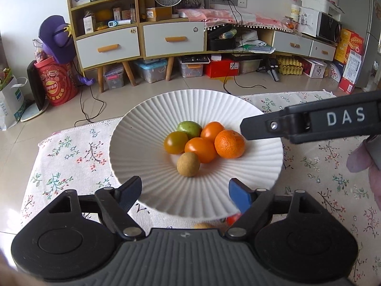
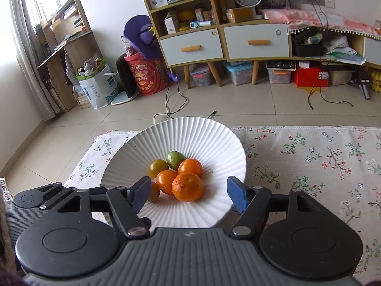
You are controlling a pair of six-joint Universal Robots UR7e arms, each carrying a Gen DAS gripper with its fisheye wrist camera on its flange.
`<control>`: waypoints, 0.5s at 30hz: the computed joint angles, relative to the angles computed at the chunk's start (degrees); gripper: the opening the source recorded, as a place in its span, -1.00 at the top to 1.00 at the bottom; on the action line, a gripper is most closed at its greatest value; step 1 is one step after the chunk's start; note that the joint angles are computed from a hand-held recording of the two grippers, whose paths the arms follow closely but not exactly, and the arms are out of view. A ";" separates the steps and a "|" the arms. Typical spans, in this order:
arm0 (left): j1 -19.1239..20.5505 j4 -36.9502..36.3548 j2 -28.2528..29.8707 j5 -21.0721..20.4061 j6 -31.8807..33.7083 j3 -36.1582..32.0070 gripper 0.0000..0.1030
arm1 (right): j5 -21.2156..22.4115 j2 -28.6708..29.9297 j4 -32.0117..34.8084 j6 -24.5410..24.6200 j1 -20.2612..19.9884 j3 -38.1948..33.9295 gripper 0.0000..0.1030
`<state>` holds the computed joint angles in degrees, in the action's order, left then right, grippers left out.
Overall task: Organize fruits
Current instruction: 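Withdraw both open tools from the bowl back toward the fruit pile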
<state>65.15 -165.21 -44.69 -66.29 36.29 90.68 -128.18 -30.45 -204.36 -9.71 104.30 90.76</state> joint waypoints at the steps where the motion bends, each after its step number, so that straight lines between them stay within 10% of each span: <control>1: -0.09 0.05 -0.25 0.30 -0.08 0.22 -0.63 | -0.25 -0.23 -0.39 0.14 0.10 0.46 -0.36; 15: -0.75 -3.08 -5.43 2.12 -2.33 6.28 -0.95 | -3.73 -2.57 -3.61 0.14 1.68 5.51 -0.74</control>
<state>64.40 -168.29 -50.12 -64.17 33.95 96.95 -131.91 -33.02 -207.97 -9.57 105.98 96.27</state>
